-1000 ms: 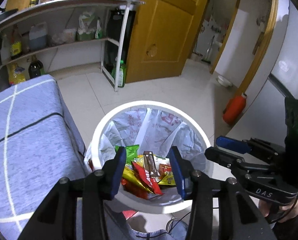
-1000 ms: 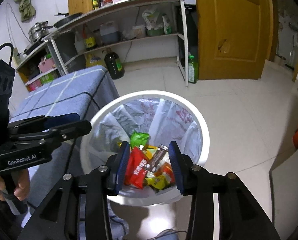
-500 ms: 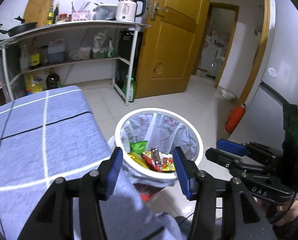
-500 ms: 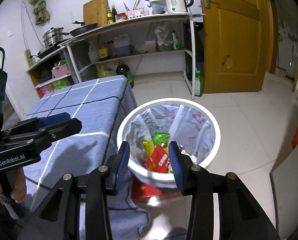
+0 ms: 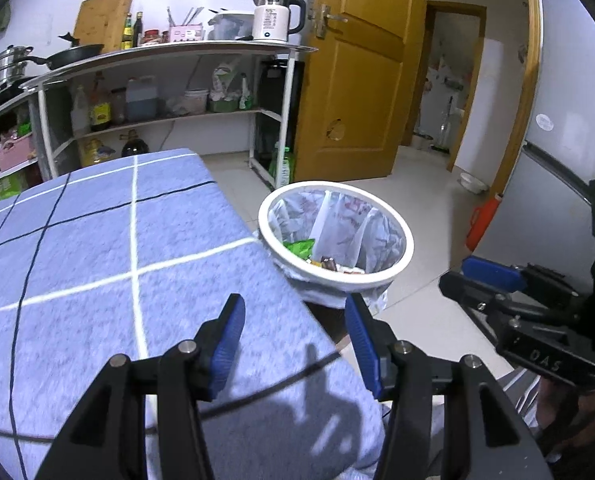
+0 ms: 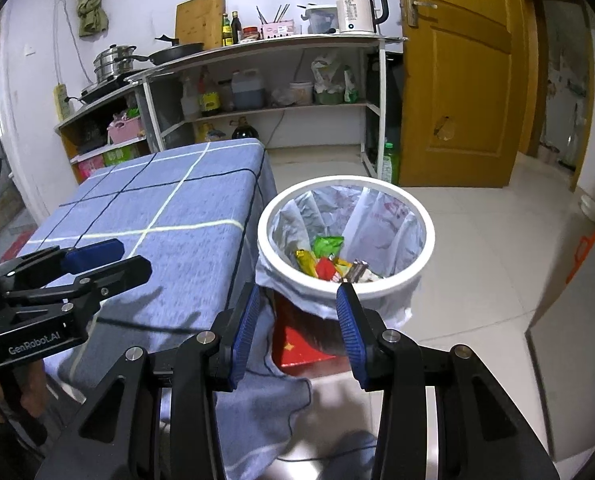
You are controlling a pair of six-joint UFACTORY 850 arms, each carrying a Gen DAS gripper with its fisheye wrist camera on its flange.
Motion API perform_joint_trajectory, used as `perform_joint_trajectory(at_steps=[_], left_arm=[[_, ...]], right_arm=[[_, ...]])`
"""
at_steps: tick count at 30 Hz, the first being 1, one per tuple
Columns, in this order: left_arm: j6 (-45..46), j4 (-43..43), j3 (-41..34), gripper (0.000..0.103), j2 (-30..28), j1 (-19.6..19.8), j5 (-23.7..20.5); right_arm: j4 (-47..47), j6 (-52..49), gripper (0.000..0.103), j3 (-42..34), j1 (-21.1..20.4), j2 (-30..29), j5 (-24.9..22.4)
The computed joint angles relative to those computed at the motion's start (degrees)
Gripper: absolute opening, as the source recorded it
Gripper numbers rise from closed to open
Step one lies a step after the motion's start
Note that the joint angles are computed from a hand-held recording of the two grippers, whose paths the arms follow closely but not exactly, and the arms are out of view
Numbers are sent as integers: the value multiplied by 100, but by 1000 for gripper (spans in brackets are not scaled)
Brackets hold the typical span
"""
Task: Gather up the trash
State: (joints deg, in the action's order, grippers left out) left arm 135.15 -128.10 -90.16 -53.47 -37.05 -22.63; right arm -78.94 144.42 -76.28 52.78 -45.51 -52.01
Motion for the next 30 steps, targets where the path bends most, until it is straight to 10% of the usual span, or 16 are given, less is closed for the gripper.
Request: perform_joint_trajectory(at_steps=[12,30], left_arm=[[1685,-1864,900,54,405,52,-284],[2065,-2172,1147,54,533,1,-404]], right_arm=[[241,95,41,-142,363,-141,-308],[352,26,41,-163,431,-142,-441]])
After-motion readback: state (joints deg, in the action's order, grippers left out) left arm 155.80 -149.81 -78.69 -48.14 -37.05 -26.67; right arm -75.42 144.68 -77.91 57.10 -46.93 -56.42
